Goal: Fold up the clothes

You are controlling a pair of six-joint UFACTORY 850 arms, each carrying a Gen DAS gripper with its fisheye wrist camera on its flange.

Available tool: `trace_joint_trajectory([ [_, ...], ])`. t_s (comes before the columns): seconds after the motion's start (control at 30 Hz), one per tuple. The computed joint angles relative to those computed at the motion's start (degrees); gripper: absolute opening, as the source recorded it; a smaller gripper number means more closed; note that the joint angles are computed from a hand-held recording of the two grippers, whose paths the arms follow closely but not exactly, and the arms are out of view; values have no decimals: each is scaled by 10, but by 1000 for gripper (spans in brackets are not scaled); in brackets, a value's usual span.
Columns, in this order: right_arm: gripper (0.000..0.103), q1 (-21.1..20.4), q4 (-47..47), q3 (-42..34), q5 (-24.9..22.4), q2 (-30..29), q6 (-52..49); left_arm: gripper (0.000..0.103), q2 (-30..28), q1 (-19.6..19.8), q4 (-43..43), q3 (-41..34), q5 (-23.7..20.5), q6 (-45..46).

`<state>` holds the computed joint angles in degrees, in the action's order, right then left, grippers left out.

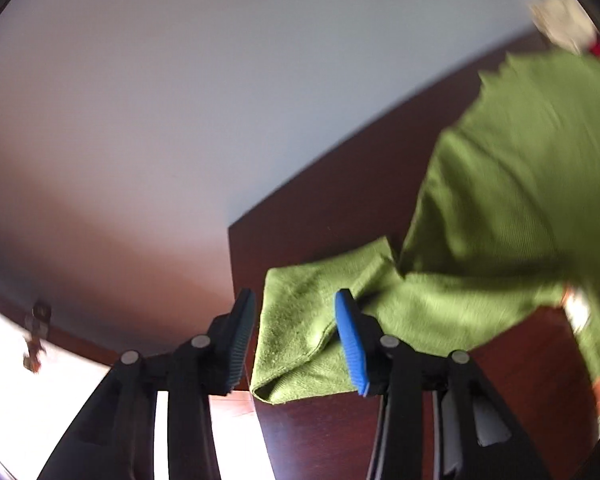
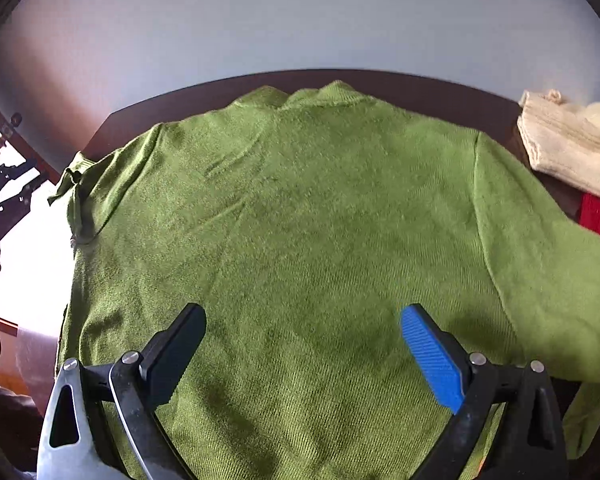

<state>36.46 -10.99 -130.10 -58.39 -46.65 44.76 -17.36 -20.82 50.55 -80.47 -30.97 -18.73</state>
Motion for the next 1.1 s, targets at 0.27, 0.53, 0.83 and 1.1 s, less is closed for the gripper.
trace_joint_trajectory([
  [0.27, 100, 5, 6, -1, -19, -6, 6, 47, 4, 1, -65, 29, 90, 236],
  [0.53, 100, 11, 1, -14, -42, -14, 15, 13, -85, 44, -391, -86, -9, 481],
  [0.83, 100, 9, 15, -20, -56, -21, 25, 3, -74, 109, -593, -102, -46, 475],
  [1.1, 100, 10, 31, -59, -67, -43, 9, 6, 60, 179, -800, 12, 71, 460],
])
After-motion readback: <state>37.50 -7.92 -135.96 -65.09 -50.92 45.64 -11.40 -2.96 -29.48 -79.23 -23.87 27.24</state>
